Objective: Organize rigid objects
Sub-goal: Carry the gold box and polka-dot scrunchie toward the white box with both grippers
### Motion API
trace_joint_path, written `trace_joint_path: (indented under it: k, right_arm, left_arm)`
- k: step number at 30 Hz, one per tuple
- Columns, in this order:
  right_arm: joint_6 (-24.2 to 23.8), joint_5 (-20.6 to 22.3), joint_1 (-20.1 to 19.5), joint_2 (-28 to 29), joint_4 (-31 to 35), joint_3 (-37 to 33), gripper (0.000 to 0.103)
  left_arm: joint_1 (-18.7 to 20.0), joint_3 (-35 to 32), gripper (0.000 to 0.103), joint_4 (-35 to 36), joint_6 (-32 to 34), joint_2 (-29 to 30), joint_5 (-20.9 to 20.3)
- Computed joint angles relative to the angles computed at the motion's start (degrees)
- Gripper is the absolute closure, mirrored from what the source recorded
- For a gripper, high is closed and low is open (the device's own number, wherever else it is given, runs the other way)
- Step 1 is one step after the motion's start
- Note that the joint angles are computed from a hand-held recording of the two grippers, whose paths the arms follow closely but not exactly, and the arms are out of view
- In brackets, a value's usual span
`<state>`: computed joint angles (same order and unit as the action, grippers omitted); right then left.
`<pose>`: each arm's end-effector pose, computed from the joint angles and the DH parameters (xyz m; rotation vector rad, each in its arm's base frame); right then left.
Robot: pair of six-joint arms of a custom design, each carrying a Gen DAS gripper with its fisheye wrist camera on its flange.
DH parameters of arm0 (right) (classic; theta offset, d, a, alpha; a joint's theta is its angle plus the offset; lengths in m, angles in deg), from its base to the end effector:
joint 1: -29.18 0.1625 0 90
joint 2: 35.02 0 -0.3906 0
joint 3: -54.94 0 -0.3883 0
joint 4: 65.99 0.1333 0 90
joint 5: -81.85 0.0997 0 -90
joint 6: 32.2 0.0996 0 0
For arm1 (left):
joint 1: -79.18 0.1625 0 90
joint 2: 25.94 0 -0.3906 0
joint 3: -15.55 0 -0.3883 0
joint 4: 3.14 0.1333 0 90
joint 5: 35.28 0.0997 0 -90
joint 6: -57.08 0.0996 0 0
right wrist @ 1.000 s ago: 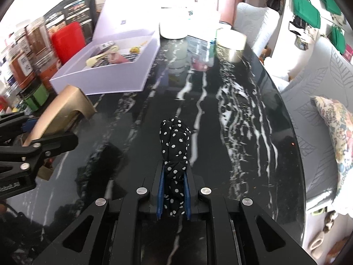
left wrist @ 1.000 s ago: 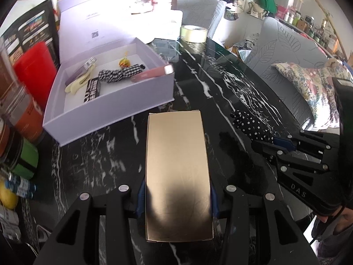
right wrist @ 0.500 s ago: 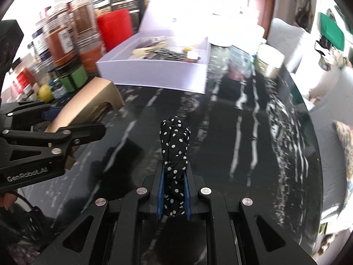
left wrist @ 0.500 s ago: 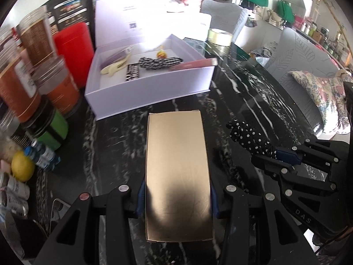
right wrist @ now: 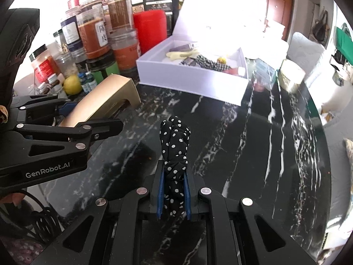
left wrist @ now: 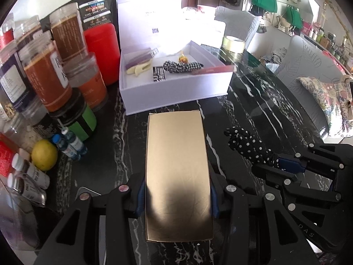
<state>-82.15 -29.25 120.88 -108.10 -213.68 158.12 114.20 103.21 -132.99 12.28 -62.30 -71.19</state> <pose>0.1146 -0.5779 0.3053 1.0211 -2.3817 0.3830 -0.4042 -0.5445 0.0140 0.3192 2.2658 -0.7446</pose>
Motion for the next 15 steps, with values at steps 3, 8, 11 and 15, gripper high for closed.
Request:
trace_joint_path:
  k: [3,8,11,15]
  right_arm:
    - [-0.8,0.34,0.85,-0.19,0.0,-0.14,0.088]
    - [-3.04,0.74,2.4,-0.55,-1.9,-0.27,0.088]
    - [-3.6,1.28,2.91,-0.34,-1.93,-1.26,0.088]
    - [-3.3,2.47,3.24,0.28,0.06,-3.43,0.088]
  left_arm:
    - [-0.31,-0.21,0.059,0.35,0.59,-0.35,0.99]
    - [-0.39,-1.29,0.059,-0.01,2.05,-0.56,2.01]
    - [-0.41,-2.15,0.059,-0.73,3.45,-0.48,2.69]
    - [-0.44,-4.0,0.059,-1.39,5.72,0.06,4.16]
